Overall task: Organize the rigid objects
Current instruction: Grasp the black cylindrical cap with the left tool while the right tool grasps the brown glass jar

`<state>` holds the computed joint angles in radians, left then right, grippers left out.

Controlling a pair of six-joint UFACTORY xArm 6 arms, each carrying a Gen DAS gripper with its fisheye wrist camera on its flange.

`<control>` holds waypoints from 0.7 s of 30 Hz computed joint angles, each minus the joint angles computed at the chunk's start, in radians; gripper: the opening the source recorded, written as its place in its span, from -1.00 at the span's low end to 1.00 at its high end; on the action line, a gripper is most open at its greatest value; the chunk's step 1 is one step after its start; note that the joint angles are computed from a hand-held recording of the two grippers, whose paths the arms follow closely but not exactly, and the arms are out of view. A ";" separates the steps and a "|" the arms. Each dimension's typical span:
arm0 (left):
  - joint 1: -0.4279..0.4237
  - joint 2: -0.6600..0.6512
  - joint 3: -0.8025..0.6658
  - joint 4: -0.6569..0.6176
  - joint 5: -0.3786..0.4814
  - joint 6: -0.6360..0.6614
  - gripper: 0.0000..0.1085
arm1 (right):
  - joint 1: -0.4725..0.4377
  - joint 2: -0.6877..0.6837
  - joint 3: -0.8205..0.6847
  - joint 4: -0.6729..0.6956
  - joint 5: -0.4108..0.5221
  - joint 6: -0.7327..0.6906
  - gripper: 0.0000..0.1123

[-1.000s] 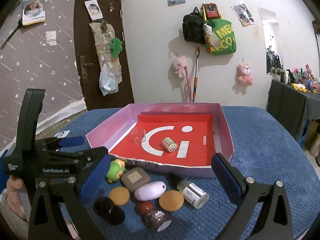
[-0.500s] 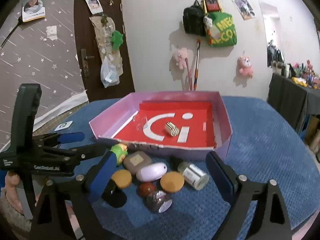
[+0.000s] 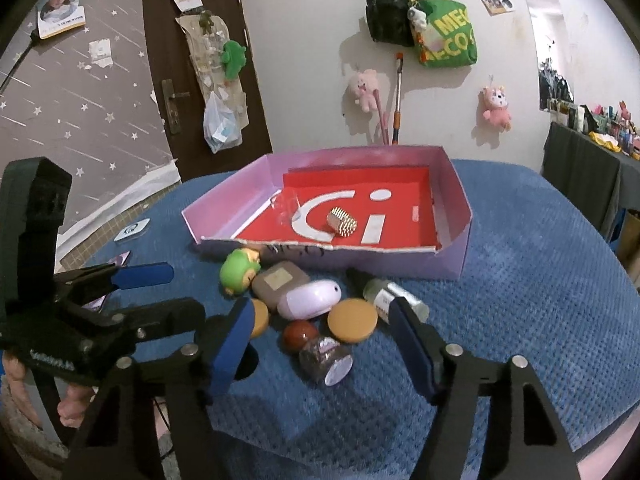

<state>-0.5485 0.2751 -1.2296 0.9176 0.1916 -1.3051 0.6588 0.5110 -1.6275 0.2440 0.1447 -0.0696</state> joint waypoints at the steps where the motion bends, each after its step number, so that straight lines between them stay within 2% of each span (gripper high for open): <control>1: -0.004 0.005 -0.001 -0.004 -0.002 0.007 0.75 | 0.000 0.002 -0.002 0.013 0.007 -0.009 0.23; 9: -0.017 0.046 -0.006 -0.132 -0.023 0.133 0.37 | -0.007 0.027 -0.040 0.228 0.098 -0.152 0.06; 13: -0.021 0.060 -0.008 -0.181 -0.036 0.183 0.10 | -0.013 0.045 -0.067 0.348 0.153 -0.234 0.01; 17: -0.025 0.074 -0.021 -0.187 -0.025 0.205 -0.05 | -0.015 0.064 -0.089 0.363 0.184 -0.252 0.00; 21: -0.026 0.082 -0.024 -0.189 -0.022 0.215 -0.08 | -0.016 0.086 -0.117 0.354 0.209 -0.251 -0.03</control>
<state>-0.5748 0.3568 -1.2539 0.7282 0.1694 -1.0904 0.6431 0.5965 -1.7446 0.5976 0.3539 -0.3206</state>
